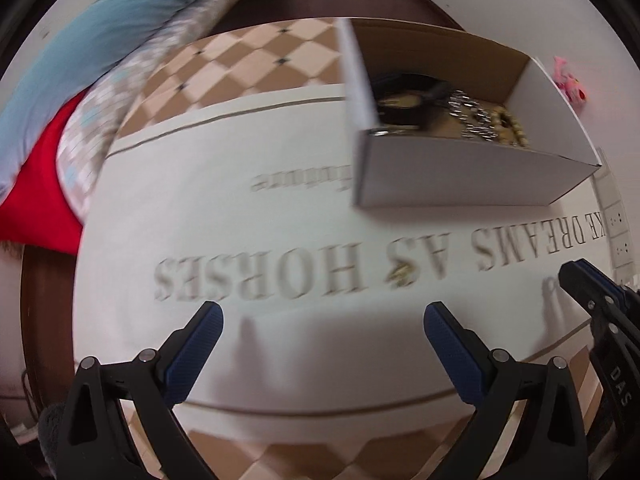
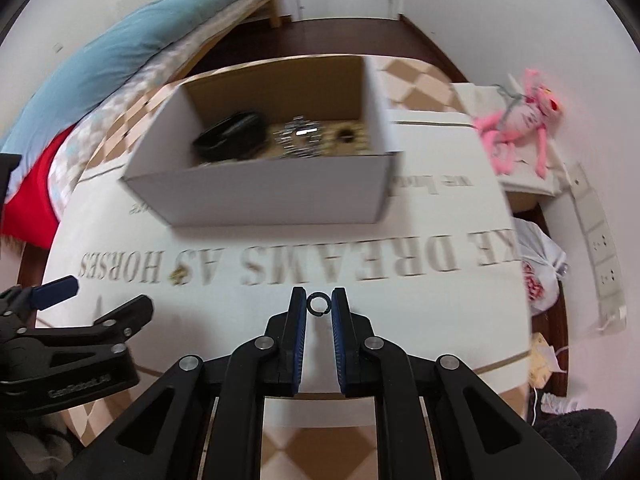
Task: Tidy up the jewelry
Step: 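Grasp another small ring with the right gripper while the left gripper grasps an earring, then lower the ring and earring into the box and open both grippers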
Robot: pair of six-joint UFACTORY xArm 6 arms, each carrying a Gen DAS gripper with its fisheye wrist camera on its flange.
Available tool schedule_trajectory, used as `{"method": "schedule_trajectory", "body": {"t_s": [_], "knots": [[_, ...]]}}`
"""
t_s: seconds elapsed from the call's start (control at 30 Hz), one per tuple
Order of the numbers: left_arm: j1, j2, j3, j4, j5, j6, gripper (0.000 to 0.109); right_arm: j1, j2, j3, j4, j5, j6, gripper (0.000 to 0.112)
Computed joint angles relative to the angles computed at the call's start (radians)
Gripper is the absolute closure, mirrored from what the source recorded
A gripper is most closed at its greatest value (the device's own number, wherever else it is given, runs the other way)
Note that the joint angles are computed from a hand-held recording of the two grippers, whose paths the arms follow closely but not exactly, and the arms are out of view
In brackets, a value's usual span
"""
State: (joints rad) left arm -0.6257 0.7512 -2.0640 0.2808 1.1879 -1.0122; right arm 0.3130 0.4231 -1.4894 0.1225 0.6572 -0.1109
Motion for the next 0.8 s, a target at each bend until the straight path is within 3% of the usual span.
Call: {"method": "schedule_trajectory", "body": {"t_s": [0.1,0.23,0.27,0.37,0.47,0.57,0.7,0.8], "knots": [[-0.01,0.108,-0.173,0.014,0.062,0.049,0.008,-0.028,0.013,-0.027,-0.012,0.015,0.018,0.099],[-0.026,0.258,-0.418,0.018,0.167,0.122,0.044,-0.043,0.033,-0.046,-0.014,0.015,0.037,0.099],[-0.029,0.26,-0.422,0.027,0.16,0.118,0.046,-0.047,0.039,-0.053,-0.014,0.018,0.04,0.099],[-0.03,0.287,-0.474,0.015,0.171,0.14,0.073,-0.055,0.046,-0.06,-0.004,0.022,0.044,0.099],[-0.036,0.355,-0.597,0.0,0.214,0.17,0.091,-0.058,0.052,-0.069,0.001,0.027,0.045,0.099],[-0.036,0.347,-0.58,-0.002,0.201,0.178,0.1,-0.057,0.055,-0.074,0.0,0.025,0.044,0.099],[-0.041,0.32,-0.534,0.003,0.172,0.165,0.103,-0.051,0.054,-0.077,0.007,0.022,0.043,0.099],[-0.027,0.227,-0.373,0.002,0.091,0.146,0.103,-0.047,0.046,-0.077,0.023,0.019,0.033,0.099]]}}
